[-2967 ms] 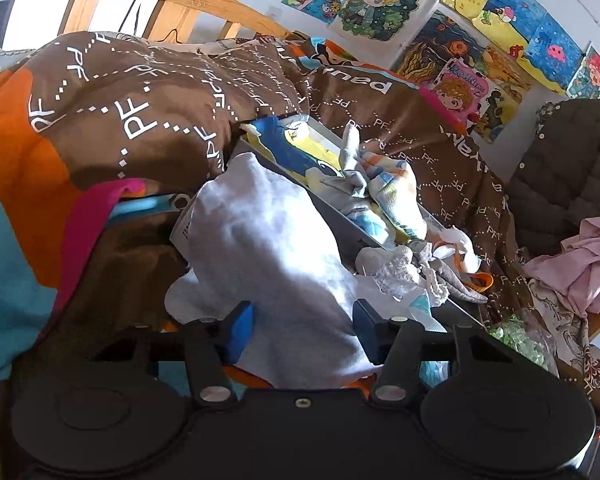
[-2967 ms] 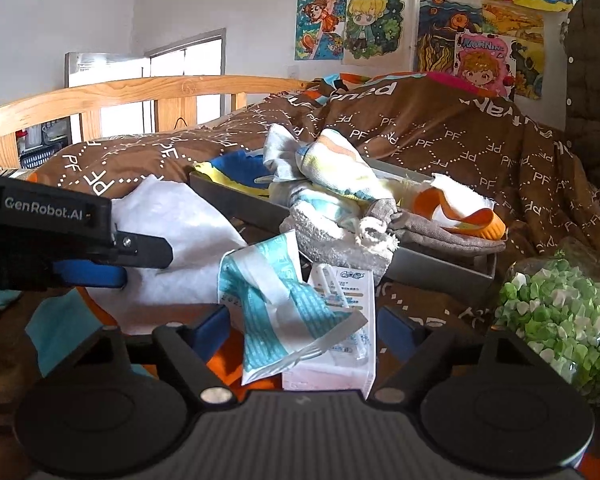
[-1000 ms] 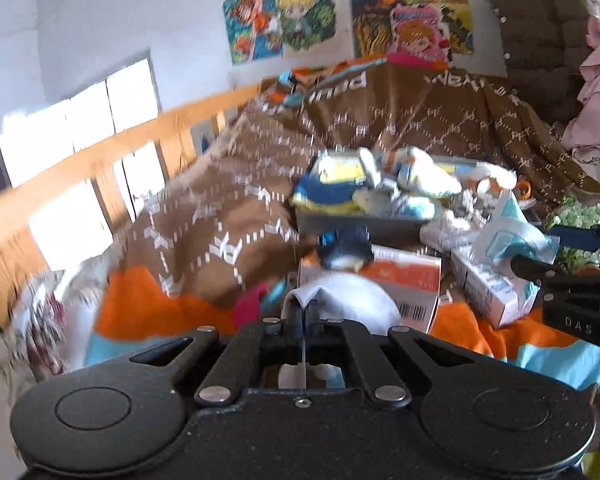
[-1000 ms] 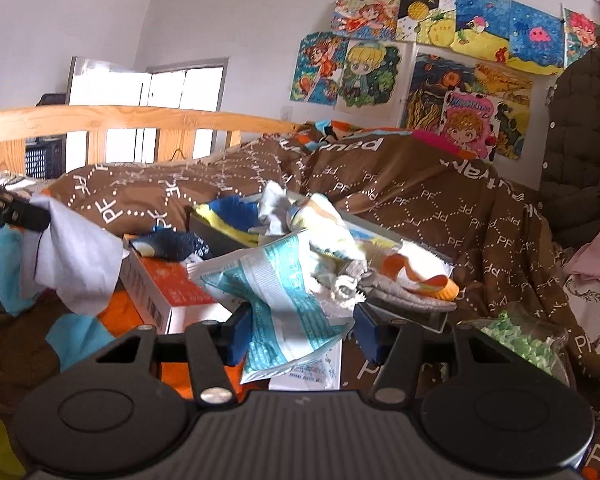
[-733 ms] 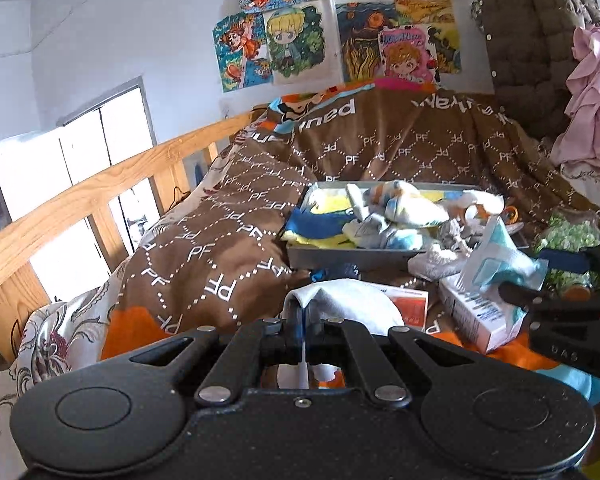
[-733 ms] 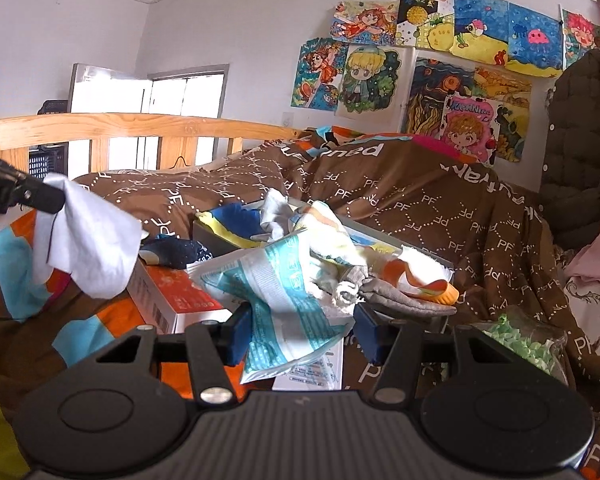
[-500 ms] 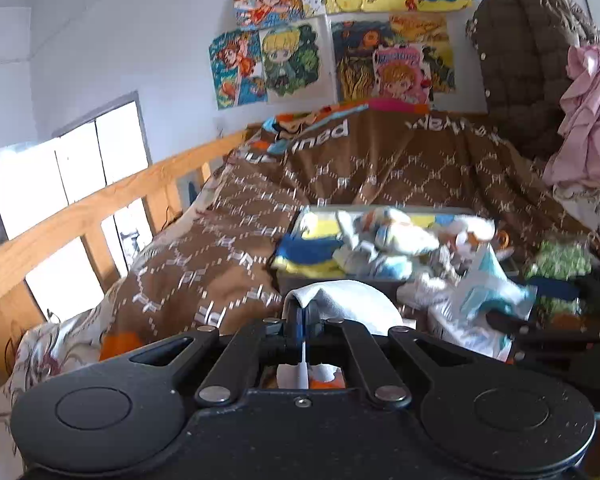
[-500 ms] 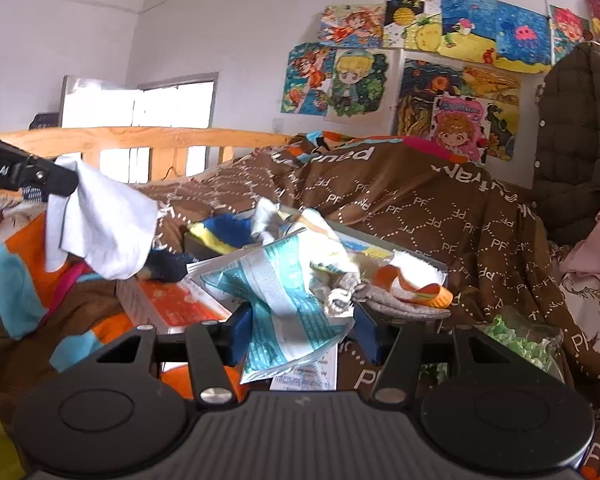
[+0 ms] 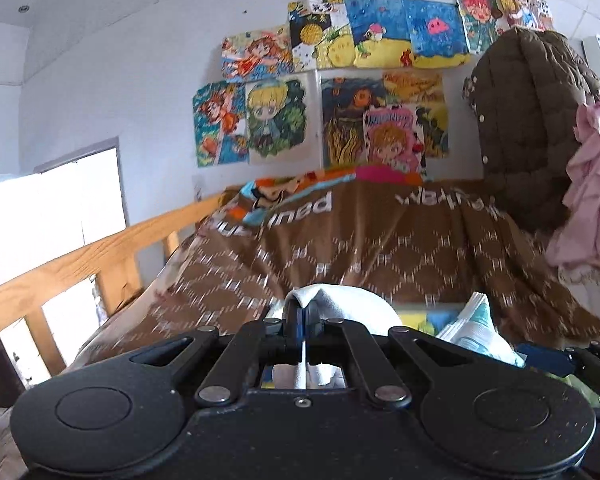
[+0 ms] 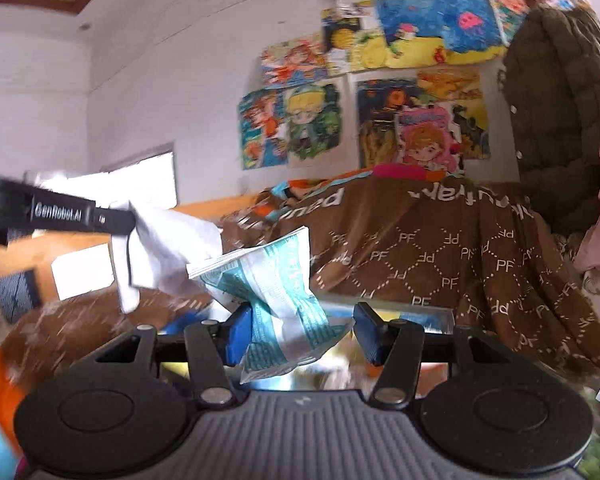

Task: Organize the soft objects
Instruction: 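Carry the white cloth and blue-white packet over the cartoon tray and open both grippers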

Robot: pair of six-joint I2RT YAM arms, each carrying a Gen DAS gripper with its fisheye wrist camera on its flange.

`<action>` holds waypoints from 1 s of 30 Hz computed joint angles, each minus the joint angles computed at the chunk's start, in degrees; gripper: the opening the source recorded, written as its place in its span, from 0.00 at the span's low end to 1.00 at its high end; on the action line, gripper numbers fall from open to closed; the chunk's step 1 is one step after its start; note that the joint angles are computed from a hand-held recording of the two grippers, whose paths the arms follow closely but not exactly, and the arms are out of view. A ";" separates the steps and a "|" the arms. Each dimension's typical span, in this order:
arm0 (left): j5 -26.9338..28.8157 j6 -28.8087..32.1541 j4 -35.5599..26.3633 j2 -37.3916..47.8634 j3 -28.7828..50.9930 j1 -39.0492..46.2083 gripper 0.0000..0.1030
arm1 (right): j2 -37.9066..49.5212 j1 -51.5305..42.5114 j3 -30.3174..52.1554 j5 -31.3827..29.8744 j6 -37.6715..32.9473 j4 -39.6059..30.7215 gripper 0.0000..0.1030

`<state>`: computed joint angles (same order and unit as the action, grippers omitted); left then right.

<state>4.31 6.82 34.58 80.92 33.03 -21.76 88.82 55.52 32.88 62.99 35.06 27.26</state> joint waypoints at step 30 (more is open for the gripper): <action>-1.93 -10.79 -5.21 45.17 39.19 -5.84 0.01 | 9.18 -28.00 -0.70 -29.01 5.01 9.22 0.60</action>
